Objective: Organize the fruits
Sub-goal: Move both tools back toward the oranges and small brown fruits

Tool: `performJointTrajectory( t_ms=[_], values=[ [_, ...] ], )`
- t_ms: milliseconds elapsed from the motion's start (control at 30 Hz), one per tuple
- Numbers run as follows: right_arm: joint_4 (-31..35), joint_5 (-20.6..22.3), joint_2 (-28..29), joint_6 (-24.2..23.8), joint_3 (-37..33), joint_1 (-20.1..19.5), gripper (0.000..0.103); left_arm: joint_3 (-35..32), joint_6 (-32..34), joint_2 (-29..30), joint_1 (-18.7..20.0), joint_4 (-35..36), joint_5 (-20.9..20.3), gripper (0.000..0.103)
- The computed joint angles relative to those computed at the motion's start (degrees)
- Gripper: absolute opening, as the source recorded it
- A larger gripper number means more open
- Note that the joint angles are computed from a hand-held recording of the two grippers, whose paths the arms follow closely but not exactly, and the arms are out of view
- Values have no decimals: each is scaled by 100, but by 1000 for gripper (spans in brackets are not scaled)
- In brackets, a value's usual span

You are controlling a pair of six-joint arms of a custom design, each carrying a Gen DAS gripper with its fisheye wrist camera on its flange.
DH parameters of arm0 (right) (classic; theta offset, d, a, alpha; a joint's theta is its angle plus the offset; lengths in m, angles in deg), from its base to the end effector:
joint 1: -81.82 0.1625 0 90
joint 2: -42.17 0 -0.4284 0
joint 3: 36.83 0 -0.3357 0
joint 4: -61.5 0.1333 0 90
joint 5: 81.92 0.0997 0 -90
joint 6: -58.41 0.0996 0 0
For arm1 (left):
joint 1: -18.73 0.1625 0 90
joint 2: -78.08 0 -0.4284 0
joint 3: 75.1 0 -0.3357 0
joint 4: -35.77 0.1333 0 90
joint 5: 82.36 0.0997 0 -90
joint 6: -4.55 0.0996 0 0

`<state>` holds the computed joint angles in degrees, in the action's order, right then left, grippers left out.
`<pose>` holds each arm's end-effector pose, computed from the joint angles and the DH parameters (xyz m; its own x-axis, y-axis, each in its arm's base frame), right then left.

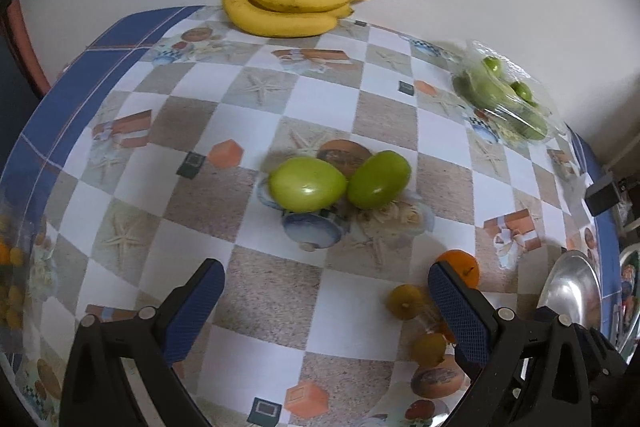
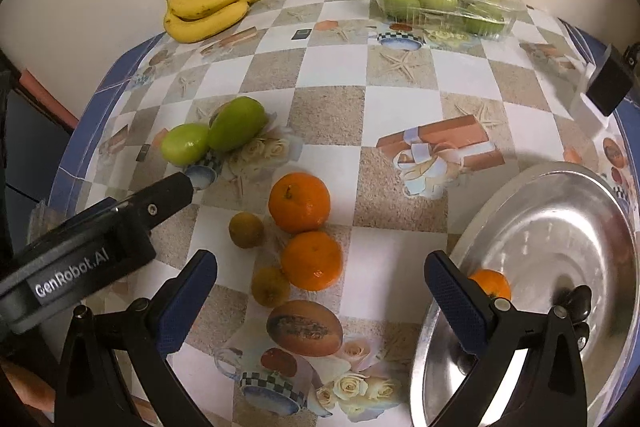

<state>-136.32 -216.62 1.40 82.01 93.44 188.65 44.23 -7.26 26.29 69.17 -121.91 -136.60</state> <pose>0.1892 -0.4069 0.0707 -0.7922 0.3691 0.4861 0.0461 0.8303 -0.5554 -0.1664 -0.5022 0.1083 -0.7436 0.3470 -0.5715 0.4952 0.8602 -0.1220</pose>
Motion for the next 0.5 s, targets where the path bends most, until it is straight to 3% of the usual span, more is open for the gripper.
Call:
performJointTrajectory(
  t_ms=[167, 367, 500],
  values=[
    [-195, 98, -35, -58, 97, -72, 103, 40, 204, 32, -31, -209, -112, 103],
    [-376, 282, -41, -180, 155, -119, 102, -41, 169, 45, -1, 40, -212, 103],
    [-500, 391, -7, -255, 168, -159, 92, -128, -69, 45, 124, 273, -566, 102]
  ],
)
